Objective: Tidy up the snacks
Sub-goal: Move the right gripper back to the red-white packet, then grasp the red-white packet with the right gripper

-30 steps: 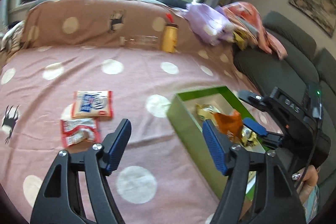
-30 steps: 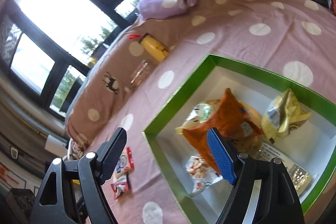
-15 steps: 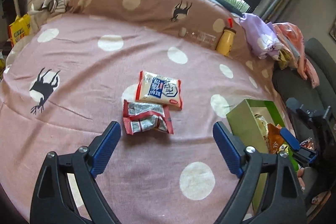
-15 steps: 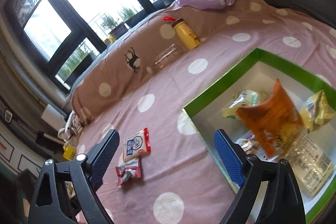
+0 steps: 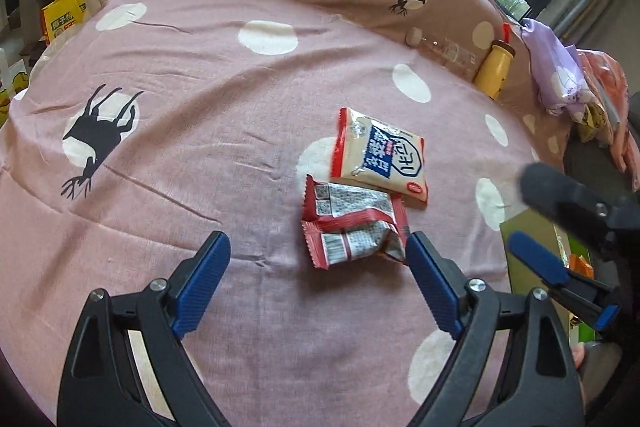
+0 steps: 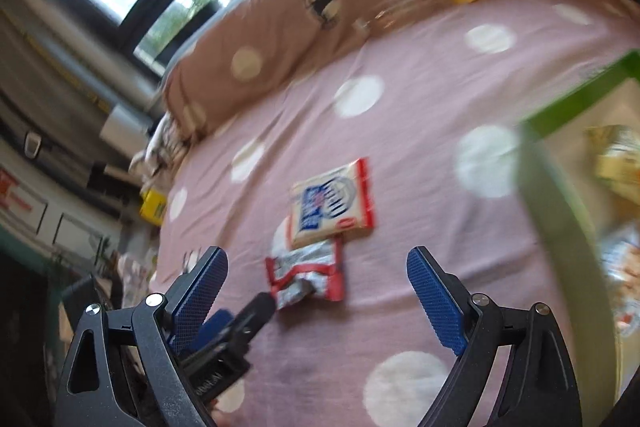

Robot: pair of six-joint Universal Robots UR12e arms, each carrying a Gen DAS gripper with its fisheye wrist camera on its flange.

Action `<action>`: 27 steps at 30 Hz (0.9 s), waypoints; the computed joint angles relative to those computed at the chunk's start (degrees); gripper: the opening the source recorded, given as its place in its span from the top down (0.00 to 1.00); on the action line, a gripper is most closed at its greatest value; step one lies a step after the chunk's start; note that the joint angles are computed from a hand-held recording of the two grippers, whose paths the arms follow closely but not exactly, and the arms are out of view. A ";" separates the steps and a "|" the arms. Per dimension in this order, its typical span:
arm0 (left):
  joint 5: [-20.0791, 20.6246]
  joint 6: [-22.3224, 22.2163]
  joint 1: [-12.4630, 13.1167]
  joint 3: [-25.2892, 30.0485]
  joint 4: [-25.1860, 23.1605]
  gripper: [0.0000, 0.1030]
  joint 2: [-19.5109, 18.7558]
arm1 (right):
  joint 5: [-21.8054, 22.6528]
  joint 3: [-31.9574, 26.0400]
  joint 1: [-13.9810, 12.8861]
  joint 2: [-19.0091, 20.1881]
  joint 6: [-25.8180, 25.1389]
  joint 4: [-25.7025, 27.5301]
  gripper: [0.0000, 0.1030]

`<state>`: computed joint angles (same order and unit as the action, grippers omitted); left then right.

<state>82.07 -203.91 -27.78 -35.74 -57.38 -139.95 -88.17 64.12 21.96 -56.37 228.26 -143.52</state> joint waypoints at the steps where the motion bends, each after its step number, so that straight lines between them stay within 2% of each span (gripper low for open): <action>1: -0.47 -0.31 0.10 0.55 -0.84 0.13 -0.34 | 1.71 -1.30 -0.21 0.87 -0.57 1.61 0.11; 5: -3.47 -1.22 0.71 2.20 -3.45 0.13 -1.57 | 2.06 -7.90 -0.30 4.46 -2.35 12.16 0.11; 11: -3.08 0.02 0.61 3.38 -4.04 0.14 -2.28 | 6.86 -7.38 -1.31 5.33 -1.78 11.93 0.13; 13: -2.52 0.56 0.46 3.78 -4.08 0.16 -2.56 | 6.59 -6.98 -1.19 5.23 -2.26 11.30 0.16; 15: -1.46 1.67 0.16 4.87 -4.77 0.23 -3.10 | 7.13 -6.86 -1.19 5.32 -2.91 10.50 0.19; 17: -0.63 2.12 -0.08 5.05 -4.82 0.25 -3.22 | 9.72 -6.05 -1.45 5.46 -3.27 8.22 0.20; 19: -1.65 2.51 -0.09 4.69 -4.08 0.41 -3.16 | 8.43 -7.23 -1.16 6.06 -4.51 9.24 0.21; 20: -2.54 2.34 -0.01 4.64 -3.68 0.46 -3.22 | 7.50 -7.75 -0.95 6.16 -5.07 10.31 0.25; 21: -4.07 1.87 0.17 4.48 -3.14 0.57 -3.24 | 6.51 -8.13 -0.75 6.22 -5.19 11.15 0.30; 22: -6.14 1.29 0.42 4.48 -2.80 0.63 -3.35 | 5.78 -8.17 -0.63 6.15 -5.24 11.55 0.32; 24: -5.89 1.19 0.37 4.67 -2.78 0.64 -3.46 | 5.31 -7.96 -0.57 6.02 -4.83 11.36 0.39; 27: -4.79 2.13 0.01 5.13 -3.05 0.65 -3.50 | 6.95 -6.42 -0.90 5.24 -3.02 9.53 0.42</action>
<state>77.28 -201.78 -27.77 -30.60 -60.43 -143.45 -81.22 57.70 21.05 -51.13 225.25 -133.99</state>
